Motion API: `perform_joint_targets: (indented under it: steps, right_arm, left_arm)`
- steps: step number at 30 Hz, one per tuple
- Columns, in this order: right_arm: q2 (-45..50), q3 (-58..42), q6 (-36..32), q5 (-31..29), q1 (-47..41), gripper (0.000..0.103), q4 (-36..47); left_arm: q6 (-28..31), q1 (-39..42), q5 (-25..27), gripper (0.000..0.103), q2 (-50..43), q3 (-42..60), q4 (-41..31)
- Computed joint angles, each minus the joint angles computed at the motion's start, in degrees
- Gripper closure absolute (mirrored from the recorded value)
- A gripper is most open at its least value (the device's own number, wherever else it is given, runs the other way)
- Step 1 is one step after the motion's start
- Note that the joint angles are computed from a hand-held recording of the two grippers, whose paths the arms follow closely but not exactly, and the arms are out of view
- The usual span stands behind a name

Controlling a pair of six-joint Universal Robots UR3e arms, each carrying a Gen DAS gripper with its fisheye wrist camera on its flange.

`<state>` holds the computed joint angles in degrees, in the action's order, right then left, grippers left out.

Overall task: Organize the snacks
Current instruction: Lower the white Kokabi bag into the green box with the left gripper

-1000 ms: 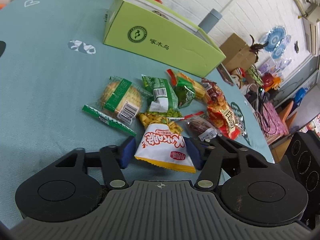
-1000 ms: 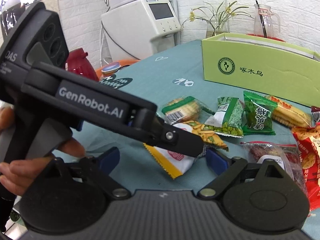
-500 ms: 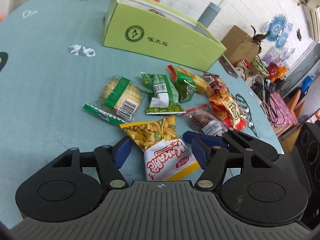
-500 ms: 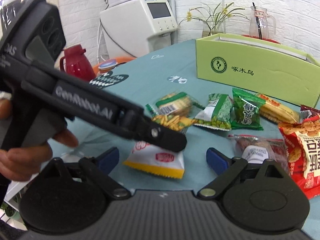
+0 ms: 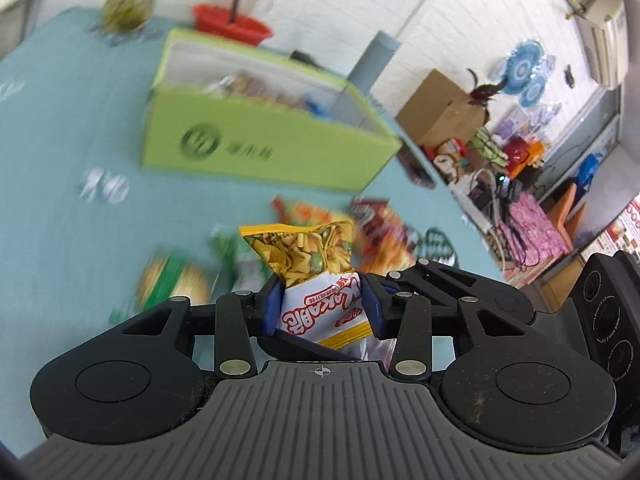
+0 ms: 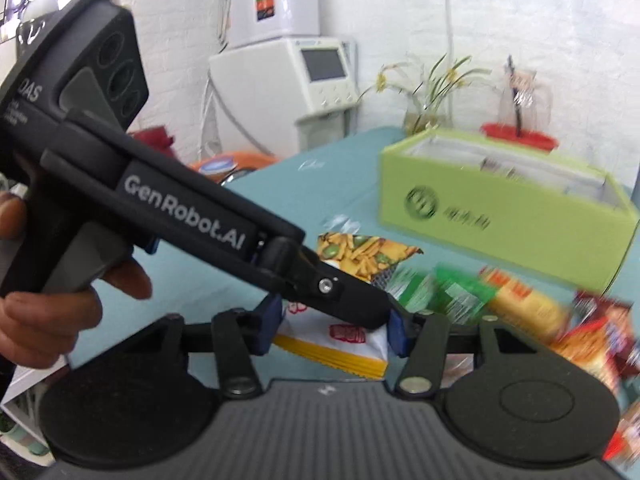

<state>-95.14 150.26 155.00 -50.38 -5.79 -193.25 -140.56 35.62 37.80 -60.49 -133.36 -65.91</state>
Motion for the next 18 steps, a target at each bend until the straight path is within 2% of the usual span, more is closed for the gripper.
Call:
perform_joint_targets:
  steps: [1,3,6,9,14,16,17,18]
  right_arm:
    - [0.77,-2.17,0.1,-0.23,-0.72,0.045,0.11]
    - [3.2,-8.0,-0.24,-0.41,-2.48,0.044,1.27]
    - [8.5,-18.73,-0.11,0.09,-5.21,0.044,5.14]
    - [15.13,-30.53,0.77,-0.6,-6.58,0.044,10.2]
    - [27.37,-48.22,0.3,-5.04,-5.51,0.041,18.03]
    - [31.04,-51.93,-0.01,-5.9,-5.18,0.04,19.11]
    - [32.1,-53.03,-0.1,-6.27,-5.17,0.036,19.65]
    - [32.91,-53.14,0.0,-6.22,-5.41,0.032,18.78]
  left_arm:
    - [-6.68,-4.17,0.22,0.082,-6.0,2.84,8.58]
    - [-15.33,-11.63,2.11,0.081,-18.0,11.65,19.97]
    - [-24.54,-20.64,5.63,0.081,-34.0,28.03,28.86]
    - [-30.37,-26.87,10.04,0.081,-47.54,45.76,29.43]
    - [-34.18,-32.33,16.48,0.078,-64.79,68.75,24.78]
    - [-34.78,-33.69,20.88,0.068,-68.69,72.8,25.55]
    - [-35.0,-34.0,22.79,0.059,-69.56,73.15,26.73]
    - [-35.36,-34.12,24.29,0.056,-69.85,73.2,27.26]
